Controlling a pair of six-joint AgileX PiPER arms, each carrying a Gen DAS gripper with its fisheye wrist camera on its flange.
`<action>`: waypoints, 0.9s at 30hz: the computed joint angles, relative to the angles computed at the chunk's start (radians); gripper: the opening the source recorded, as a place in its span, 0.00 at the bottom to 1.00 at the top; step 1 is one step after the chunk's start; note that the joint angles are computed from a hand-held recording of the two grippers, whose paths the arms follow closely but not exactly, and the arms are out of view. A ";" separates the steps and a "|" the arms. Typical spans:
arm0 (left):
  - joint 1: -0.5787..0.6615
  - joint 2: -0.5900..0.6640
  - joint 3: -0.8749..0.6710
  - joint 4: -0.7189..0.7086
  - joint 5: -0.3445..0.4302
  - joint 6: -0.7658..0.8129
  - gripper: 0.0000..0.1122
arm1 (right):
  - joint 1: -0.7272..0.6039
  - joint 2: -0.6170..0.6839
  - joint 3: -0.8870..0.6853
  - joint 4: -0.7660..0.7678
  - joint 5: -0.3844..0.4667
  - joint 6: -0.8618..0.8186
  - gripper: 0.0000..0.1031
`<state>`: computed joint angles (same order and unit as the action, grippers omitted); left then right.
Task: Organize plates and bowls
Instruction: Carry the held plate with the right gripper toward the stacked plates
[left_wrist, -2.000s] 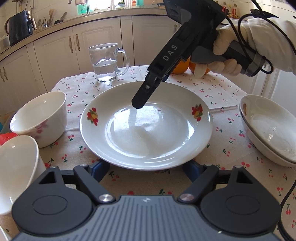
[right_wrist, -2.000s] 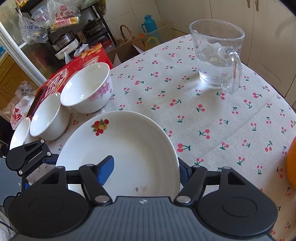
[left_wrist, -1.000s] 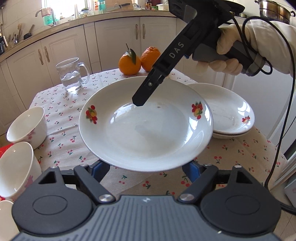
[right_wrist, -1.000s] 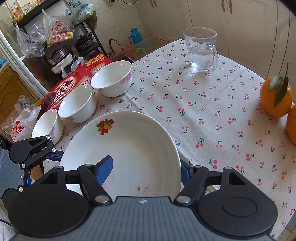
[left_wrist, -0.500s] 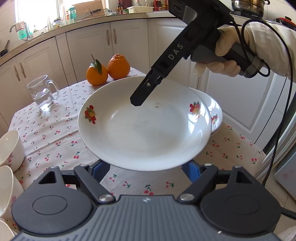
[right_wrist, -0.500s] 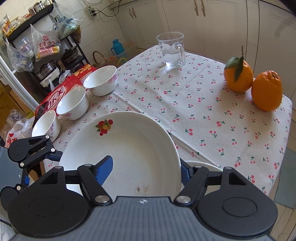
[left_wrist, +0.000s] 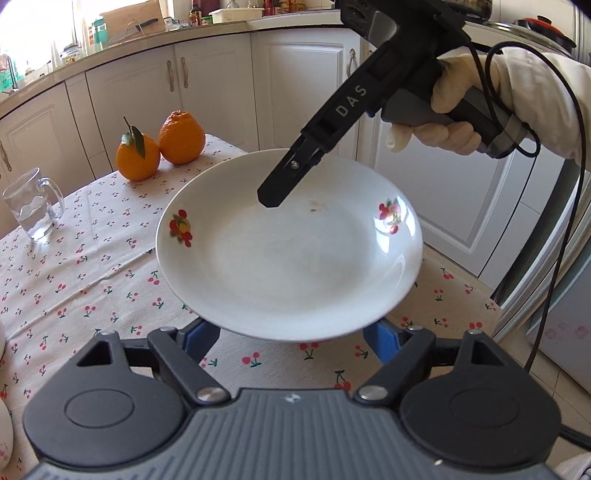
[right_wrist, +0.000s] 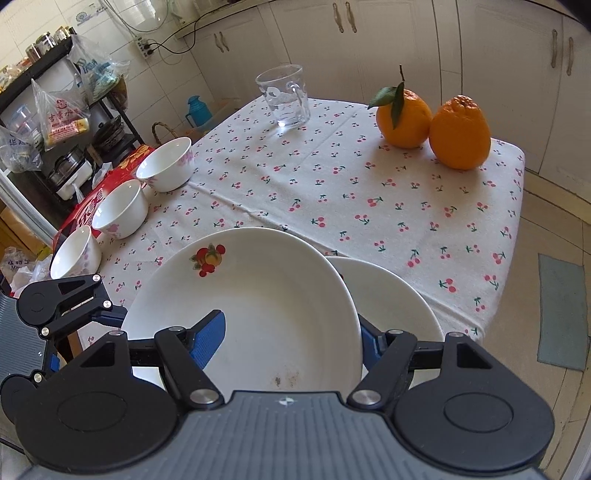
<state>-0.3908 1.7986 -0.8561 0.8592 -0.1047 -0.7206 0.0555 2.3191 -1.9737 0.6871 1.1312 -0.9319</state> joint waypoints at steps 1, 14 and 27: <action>0.002 0.004 -0.005 0.034 -0.001 -0.030 0.75 | -0.006 -0.001 0.005 0.001 -0.004 -0.003 0.76; 0.052 0.029 -0.056 0.485 -0.037 -0.432 0.75 | -0.049 0.040 -0.009 0.031 -0.005 -0.009 0.76; 0.076 0.087 -0.128 0.703 -0.069 -0.618 0.75 | -0.065 0.059 -0.011 0.015 -0.022 0.013 0.78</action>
